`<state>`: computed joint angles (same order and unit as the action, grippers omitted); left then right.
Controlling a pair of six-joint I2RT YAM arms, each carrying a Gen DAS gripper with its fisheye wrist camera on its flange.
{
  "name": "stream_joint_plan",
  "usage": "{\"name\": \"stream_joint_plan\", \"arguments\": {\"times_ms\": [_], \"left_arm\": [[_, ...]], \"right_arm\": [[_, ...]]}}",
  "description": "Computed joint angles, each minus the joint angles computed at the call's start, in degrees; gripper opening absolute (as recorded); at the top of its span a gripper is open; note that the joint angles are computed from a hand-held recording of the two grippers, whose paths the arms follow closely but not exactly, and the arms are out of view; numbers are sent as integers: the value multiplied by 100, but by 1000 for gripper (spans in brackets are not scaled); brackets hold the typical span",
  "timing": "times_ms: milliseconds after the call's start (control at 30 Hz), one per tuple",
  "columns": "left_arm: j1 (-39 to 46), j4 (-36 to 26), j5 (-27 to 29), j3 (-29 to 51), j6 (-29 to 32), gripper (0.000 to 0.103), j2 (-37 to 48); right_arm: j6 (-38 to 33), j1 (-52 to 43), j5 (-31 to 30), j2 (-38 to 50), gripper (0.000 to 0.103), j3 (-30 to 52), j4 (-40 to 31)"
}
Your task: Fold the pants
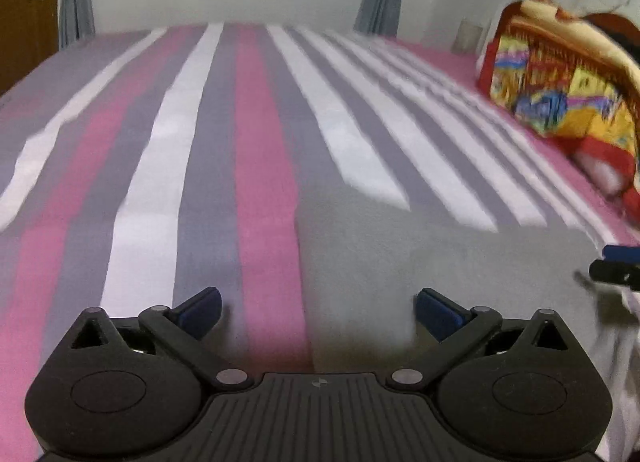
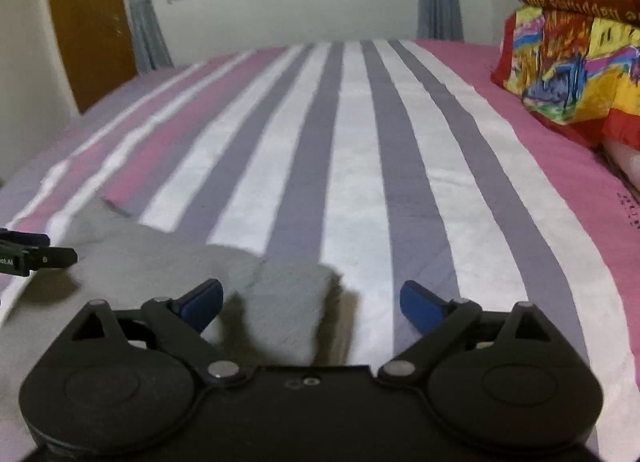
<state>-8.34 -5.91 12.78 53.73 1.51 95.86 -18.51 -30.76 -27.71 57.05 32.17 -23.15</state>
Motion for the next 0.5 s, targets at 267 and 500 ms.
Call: {"name": "stream_joint_plan", "arguments": {"times_ms": [267, 500], "left_arm": [[91, 174, 237, -1038, -483, 103, -981], [-8, 1343, 140, -2520, -525, 103, -1421]], "right_arm": [[19, -311, -70, 46, 103, 73, -866], [-1027, -1186, -770, -387, 103, -876, -1187]]}}
